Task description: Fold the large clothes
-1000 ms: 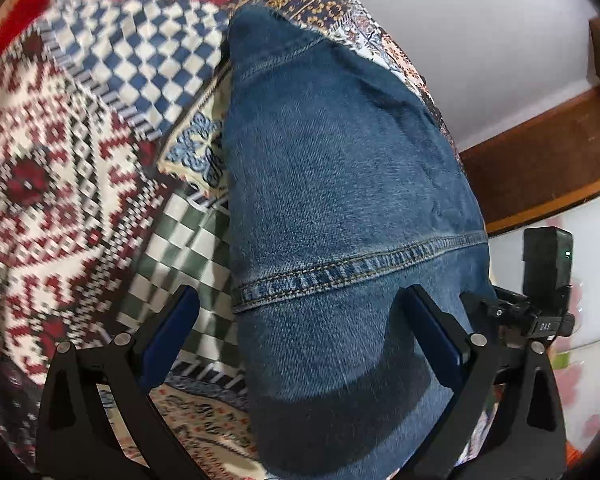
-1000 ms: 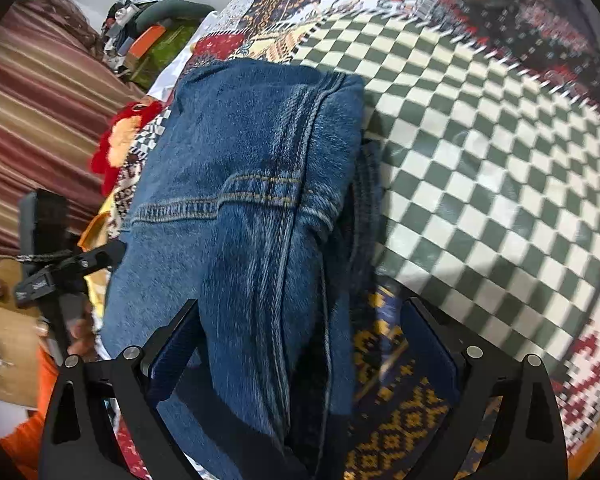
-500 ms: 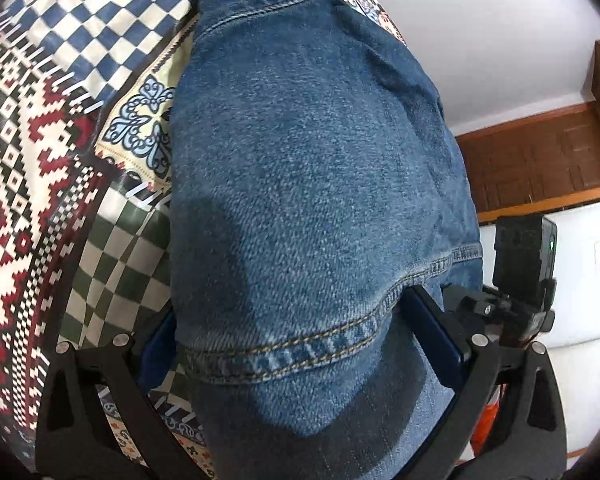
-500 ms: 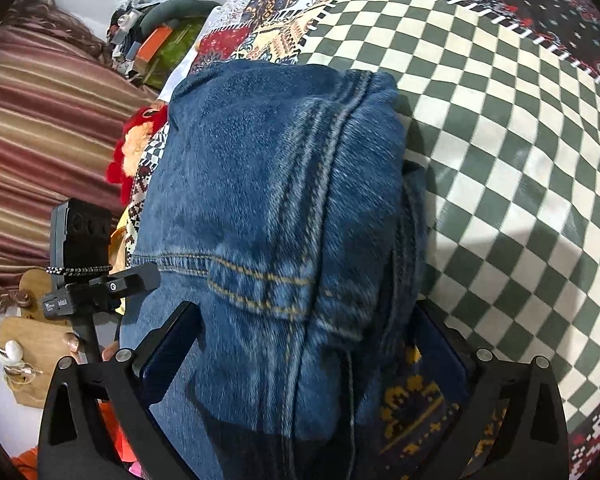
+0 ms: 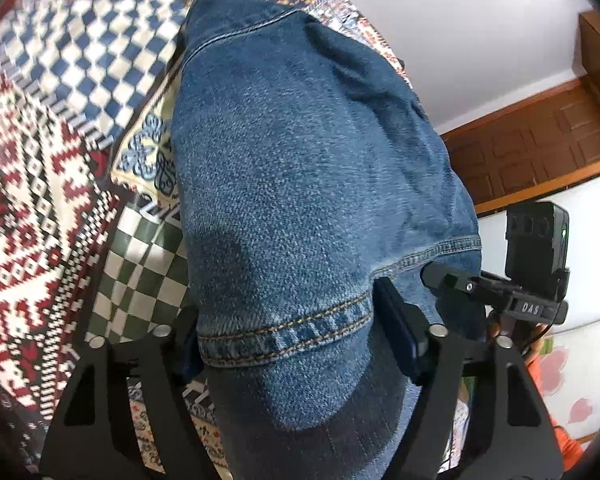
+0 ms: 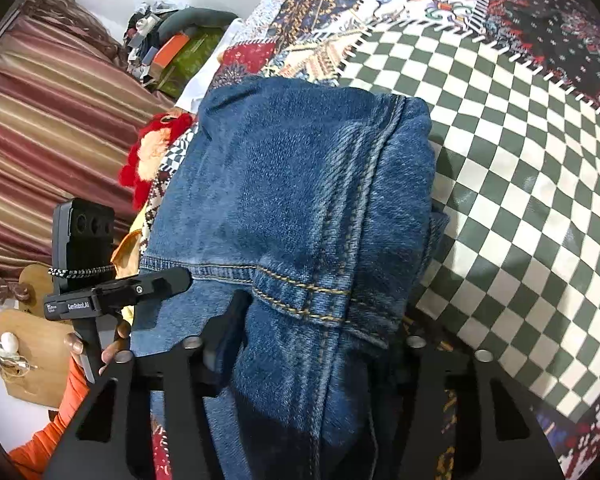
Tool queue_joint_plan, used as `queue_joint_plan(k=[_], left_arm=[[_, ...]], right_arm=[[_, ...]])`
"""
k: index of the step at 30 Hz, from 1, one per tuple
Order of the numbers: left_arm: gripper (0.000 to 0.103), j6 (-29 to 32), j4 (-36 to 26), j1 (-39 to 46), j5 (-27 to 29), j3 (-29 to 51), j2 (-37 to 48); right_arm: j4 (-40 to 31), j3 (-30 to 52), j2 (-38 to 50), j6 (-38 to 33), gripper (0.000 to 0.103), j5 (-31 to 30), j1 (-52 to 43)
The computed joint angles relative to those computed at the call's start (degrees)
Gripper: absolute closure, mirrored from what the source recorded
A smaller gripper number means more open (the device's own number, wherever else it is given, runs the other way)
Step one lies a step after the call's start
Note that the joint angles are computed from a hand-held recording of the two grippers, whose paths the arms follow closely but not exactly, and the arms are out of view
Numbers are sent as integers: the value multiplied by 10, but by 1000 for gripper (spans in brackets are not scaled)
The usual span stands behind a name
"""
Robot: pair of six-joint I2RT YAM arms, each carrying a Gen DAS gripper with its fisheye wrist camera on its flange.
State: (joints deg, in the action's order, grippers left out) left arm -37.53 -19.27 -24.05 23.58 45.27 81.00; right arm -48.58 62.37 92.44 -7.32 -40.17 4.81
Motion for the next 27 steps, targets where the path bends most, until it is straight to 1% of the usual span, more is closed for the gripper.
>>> queue_joint_plan(k=[3, 7, 8, 13, 16, 18, 20, 23, 27], left_arm=[[34, 2, -33, -8, -12, 10, -39], [36, 12, -86, -16, -44, 30, -95], [36, 11, -111, -18, -50, 31, -125], [36, 30, -201, 5, -55, 60, -215], [36, 49, -250, 36, -44, 62, -270], [36, 76, -284, 79, -22, 55, -307], [36, 85, -307, 97, -16, 54, -330], [36, 130, -351, 166, 22, 47, -358], [36, 212, -418, 282, 84, 22, -389]], right_arm=[[-25, 12, -14, 0, 59, -6, -1], [-47, 22, -58, 5, 60, 4, 12], [-52, 26, -68, 11, 60, 4, 17], [-61, 45, -124, 59, 60, 14, 70], [-56, 63, -142, 98, 60, 38, 120], [-49, 74, -150, 128, 60, 56, 158], [-45, 77, -153, 146, 60, 66, 183], [-27, 78, -149, 184, 60, 86, 232], [5, 69, -132, 229, 60, 111, 293]])
